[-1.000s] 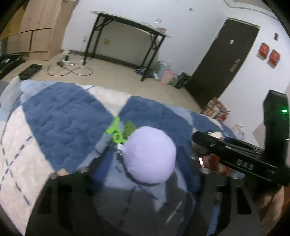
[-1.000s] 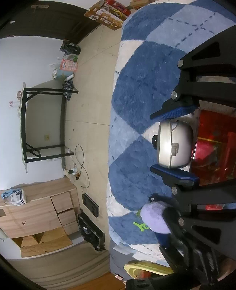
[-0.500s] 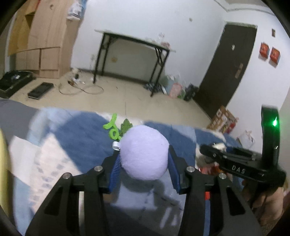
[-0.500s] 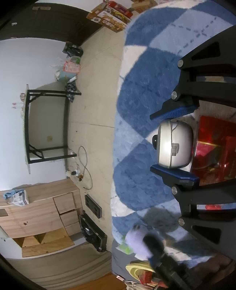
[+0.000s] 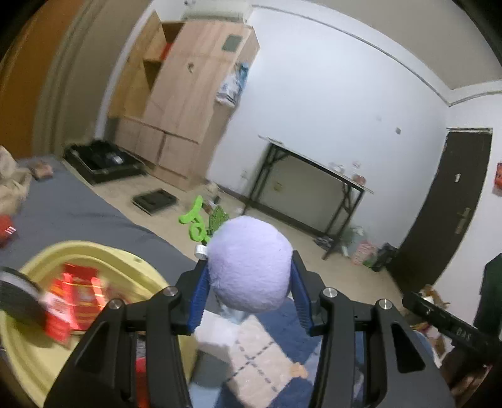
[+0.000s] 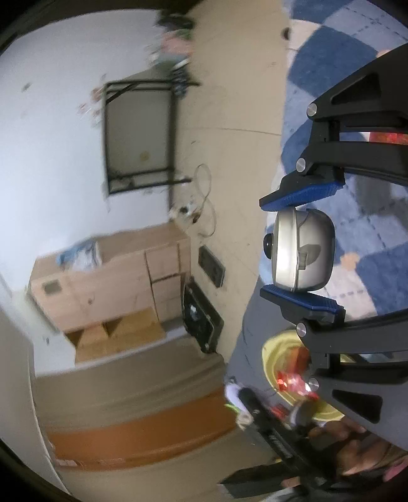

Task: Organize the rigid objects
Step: 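Carry the pom-pom and silver tin to the yellow tray and open both tools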

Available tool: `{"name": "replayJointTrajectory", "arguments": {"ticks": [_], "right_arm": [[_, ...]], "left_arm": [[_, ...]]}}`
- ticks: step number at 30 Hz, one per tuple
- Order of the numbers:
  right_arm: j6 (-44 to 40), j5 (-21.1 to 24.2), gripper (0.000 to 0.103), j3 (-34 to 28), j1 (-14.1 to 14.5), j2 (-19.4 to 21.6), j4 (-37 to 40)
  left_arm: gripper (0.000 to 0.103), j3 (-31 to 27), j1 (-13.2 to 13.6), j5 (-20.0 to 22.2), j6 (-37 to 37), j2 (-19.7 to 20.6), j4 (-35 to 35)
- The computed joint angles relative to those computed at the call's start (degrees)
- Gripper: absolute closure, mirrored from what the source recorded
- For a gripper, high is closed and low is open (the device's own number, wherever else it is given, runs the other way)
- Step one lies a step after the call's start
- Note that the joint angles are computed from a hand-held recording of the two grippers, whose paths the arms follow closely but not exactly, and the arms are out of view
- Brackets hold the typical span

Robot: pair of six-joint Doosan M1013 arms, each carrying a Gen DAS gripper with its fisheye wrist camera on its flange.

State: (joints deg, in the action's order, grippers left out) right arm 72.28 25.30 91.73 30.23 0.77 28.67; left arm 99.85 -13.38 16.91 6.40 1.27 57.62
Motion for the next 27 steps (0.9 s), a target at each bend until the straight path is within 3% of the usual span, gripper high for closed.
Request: {"name": "replayJointTrajectory", "arguments": {"ticks": [2, 5, 6, 9, 11, 13, 16, 19, 21, 25, 27], "right_arm": [[0.7, -0.2, 0.055, 0.0, 1.3, -0.5, -3.3], [-6.0, 0.6, 0.055, 0.1, 1.8, -0.5, 3.2], [-7.9, 0.8, 0.055, 0.1, 2.3, -0.4, 4.8], [-10.3, 1.3, 0.055, -0.5, 4.2, 0.8, 4.9], [-13.1, 3.1, 0.055, -1.6, 5.2, 2.3, 5.2], [-14.7, 4.6, 0.055, -2.8, 7.0, 3.8, 5.1], [-19.3, 9.5, 0.055, -5.5, 9.3, 6.5, 7.5], [-16.8, 13.6, 0.055, -10.6, 12.3, 10.4, 1.6], [-16.8, 16.4, 0.055, -14.5, 13.4, 13.1, 0.9], [-9.9, 19.3, 0.055, -20.5, 16.7, 17.5, -10.3], [-8.4, 20.2, 0.055, -22.2, 17.3, 18.9, -13.0]], "left_arm": [[0.054, 0.8, -2.1, 5.3, -1.4, -1.2, 4.0], [0.054, 3.9, -4.3, 14.7, 4.1, -3.5, 2.2], [0.054, 4.7, -3.8, 17.4, 4.4, -3.7, 1.7], [0.054, 5.5, 1.4, 15.2, 4.7, -3.2, -5.6], [0.054, 5.8, 4.0, 14.9, 13.2, -3.3, -13.3], [0.054, 6.0, 5.7, 16.6, 18.3, -3.5, -16.2], [0.054, 6.8, 8.9, 14.9, 28.3, -4.2, -26.1], [0.054, 7.5, 9.5, 13.4, 39.1, -5.2, -34.9], [0.054, 7.4, 11.3, 12.1, 50.4, -5.2, -46.4], [0.054, 6.9, 12.8, 13.3, 60.6, -4.2, -57.0], [0.053, 6.3, 12.7, 15.1, 62.3, -3.6, -58.6]]}}
